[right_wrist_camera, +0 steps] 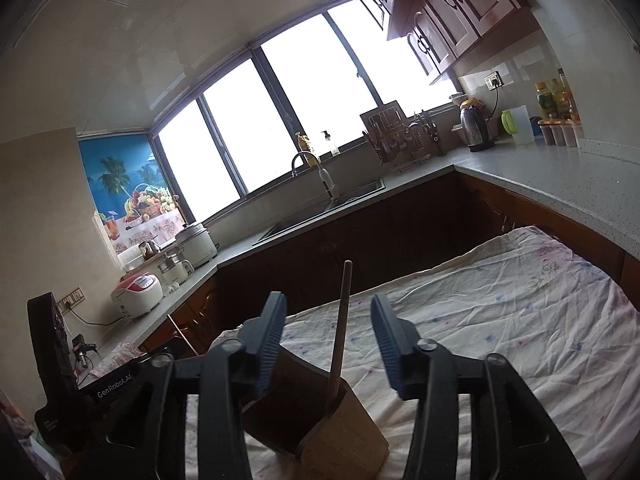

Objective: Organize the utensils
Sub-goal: 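Lower the chopsticks into the wooden holder and open both tools, then withdraw both tools from the holder back toward the utensils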

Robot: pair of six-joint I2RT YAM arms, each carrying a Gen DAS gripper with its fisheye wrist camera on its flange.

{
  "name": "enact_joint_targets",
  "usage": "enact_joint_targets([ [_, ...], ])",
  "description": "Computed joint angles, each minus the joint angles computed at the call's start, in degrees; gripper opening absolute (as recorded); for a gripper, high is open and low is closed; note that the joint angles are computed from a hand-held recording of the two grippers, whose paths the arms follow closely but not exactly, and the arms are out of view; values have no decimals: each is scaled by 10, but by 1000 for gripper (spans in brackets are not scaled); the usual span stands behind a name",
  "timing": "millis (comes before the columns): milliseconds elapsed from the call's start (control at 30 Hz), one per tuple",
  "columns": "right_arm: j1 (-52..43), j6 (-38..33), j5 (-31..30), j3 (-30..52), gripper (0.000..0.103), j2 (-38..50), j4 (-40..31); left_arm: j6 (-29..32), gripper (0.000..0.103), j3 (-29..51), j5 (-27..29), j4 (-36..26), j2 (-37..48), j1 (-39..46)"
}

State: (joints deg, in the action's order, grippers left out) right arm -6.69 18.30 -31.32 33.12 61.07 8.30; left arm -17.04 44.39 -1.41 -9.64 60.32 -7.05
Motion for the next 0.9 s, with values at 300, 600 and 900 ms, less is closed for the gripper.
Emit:
enact_joint_targets([
  [300, -104, -20, -118, -21, 97, -115, -116, -16, 79, -41, -7, -95, -126, 4],
  [600, -249, -165, -244, -15, 97, -192, -342, -51, 82, -85, -26, -226, -267, -32],
  [900, -447, -518, -343, 35, 97, -166, -693, -136, 82, -106, -121, -363, -383, -164],
])
